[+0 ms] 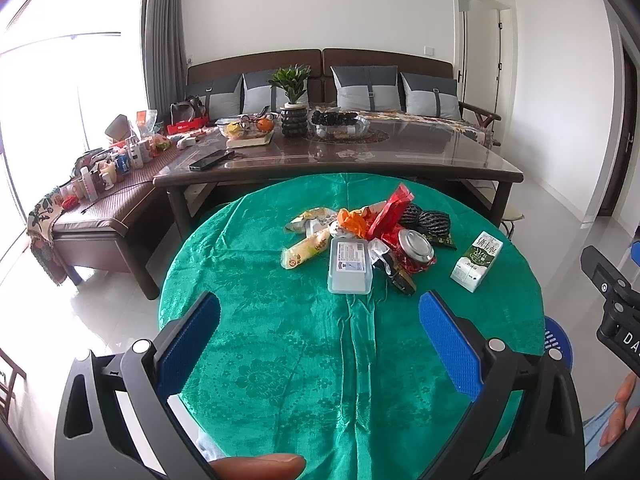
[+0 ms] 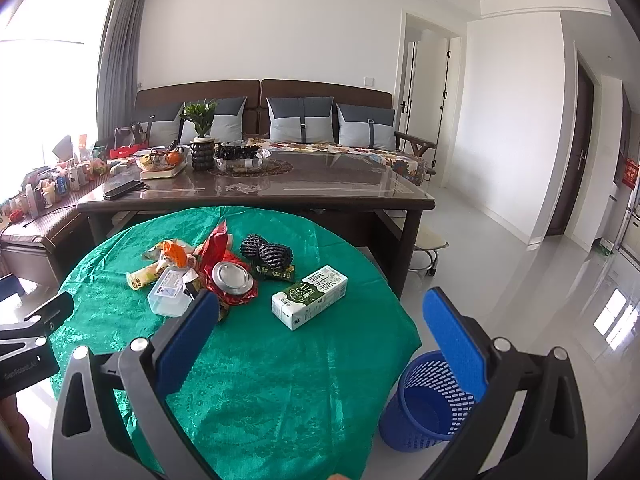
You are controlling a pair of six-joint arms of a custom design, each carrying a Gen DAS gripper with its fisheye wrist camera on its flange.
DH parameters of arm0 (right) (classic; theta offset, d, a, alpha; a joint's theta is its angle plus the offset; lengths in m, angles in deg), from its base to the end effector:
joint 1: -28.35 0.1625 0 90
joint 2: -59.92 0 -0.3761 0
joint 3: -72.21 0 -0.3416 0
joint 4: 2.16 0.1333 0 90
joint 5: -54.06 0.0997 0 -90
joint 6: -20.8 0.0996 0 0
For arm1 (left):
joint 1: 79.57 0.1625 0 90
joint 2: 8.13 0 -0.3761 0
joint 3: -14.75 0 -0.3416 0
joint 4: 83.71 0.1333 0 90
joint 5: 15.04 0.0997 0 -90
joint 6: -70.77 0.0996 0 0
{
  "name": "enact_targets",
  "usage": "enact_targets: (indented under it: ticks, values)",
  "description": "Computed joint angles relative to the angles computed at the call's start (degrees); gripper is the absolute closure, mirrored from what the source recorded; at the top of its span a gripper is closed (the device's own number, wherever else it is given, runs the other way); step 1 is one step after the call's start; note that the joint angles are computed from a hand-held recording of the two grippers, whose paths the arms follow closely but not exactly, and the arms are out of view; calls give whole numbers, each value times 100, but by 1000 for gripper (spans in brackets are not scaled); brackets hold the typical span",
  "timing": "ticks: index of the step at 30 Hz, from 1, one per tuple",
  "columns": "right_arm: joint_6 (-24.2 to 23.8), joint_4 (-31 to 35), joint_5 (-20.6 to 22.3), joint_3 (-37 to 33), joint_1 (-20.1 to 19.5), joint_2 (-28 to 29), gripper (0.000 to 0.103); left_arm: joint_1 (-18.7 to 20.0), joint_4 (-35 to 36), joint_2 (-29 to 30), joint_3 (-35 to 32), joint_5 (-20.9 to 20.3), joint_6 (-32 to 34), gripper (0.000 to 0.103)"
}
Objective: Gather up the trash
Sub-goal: 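Grasp the clear plastic box with the left tool while the right tool grasps the milk carton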
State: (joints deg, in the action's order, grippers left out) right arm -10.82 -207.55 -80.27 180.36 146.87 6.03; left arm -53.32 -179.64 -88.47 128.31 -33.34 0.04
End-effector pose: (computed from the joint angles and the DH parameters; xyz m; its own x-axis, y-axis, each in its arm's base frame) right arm 0.3098 -0.4368 0.2420 -0.6632 -0.0554 0.7464 -0.6790 0.4641 -0.5688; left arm -0.2787 -0.3915 0.2726 -0.6694 -0.2146 -0.7113 0.5005 0.5773 -0.6452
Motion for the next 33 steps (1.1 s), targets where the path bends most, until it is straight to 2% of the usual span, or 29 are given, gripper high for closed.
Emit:
enact_targets:
  ticks: [9, 19, 21, 26, 30, 33]
  values:
    - [66, 120, 66, -56, -117, 65, 5, 110, -364, 93, 59, -4, 221, 4]
    - [96, 154, 90, -111, -280, 142, 5, 495, -1292, 374, 173, -41, 839, 4]
    - [132, 177, 146, -116, -368, 157, 5, 654, -1790, 437, 238, -142, 1208, 4]
    - [379, 327, 321, -134, -688, 187, 5, 1117, -2166, 721, 116, -515, 1798, 4]
    - [746, 868, 640, -236, -998, 157, 5, 1528, -3173, 1023, 100, -640, 2538, 4]
    - [1028, 1349, 860, -497, -1180, 236, 5, 1856, -4030, 1267, -73, -920, 3319, 4]
